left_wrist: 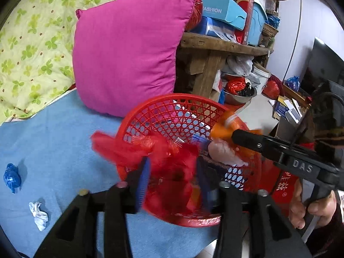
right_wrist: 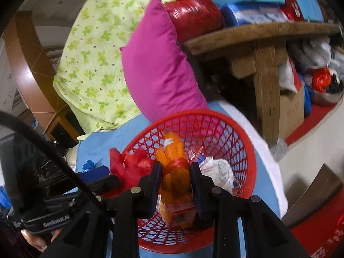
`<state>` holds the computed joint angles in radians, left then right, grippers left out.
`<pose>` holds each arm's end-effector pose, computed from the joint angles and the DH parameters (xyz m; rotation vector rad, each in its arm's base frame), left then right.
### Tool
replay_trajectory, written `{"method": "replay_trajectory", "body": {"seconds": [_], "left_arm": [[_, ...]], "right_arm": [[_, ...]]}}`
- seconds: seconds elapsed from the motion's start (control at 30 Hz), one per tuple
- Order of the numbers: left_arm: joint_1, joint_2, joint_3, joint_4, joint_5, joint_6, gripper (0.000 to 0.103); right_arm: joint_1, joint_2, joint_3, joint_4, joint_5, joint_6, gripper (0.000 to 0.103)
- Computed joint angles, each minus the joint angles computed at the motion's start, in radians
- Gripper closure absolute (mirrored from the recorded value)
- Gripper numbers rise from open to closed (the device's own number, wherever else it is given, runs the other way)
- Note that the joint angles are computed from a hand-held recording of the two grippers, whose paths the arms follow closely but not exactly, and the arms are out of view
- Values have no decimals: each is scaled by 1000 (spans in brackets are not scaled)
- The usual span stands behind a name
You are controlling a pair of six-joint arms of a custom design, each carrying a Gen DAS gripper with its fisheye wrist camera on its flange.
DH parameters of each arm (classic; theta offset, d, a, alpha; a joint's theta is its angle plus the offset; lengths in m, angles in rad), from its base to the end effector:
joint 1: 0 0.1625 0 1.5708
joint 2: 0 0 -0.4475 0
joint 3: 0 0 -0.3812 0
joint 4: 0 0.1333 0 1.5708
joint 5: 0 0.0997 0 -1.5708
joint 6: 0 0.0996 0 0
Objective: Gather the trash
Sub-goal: 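Open both grippers to drop the cloth and packet into the basket, then move both grippers back to the blue bag and white tissue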
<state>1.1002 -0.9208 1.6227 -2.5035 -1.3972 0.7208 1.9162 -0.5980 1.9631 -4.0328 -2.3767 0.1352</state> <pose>-0.1748 -0.6756 0.1999 1.6172 2.4384 -0.3047 0.2456 -0.5010 0.0985 -0.3362 -2.2292 1.5159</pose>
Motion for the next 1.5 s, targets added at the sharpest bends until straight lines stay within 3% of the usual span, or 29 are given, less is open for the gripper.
{"method": "replay_trajectory", "body": {"seconds": [0.03,0.13,0.27,0.37,0.47,0.67,0.9,1.17,1.3,1.5], "left_arm": [[4,-5,1,-6,-7,3,43],[19,-27,-1,-9,-20,5,43],[52,-71,14,-44,5,37,42],[100,-109,30,-82,49,72,41],[151,-135,28,-112,103,85,41],[283,-157,-68,-119,196,19,41],[385,-158,-172,-156,253,-68,41],[434,-125,-225,-217,282,-65,40],[458,-109,-242,-212,282,-49,40],[478,-72,-297,-176,281,-64,40]], "right_arm": [[-6,-6,4,23,13,27,69],[-9,-9,2,52,19,59,66],[16,1,-21,47,12,36,64],[51,15,-50,32,-18,-7,38],[93,42,-95,-19,-38,-93,38],[153,96,-223,39,-16,-165,38],[171,210,-445,267,92,-146,38],[158,359,-705,608,162,-107,38],[134,424,-816,762,207,-47,37],[93,511,-953,912,246,20,37]]}}
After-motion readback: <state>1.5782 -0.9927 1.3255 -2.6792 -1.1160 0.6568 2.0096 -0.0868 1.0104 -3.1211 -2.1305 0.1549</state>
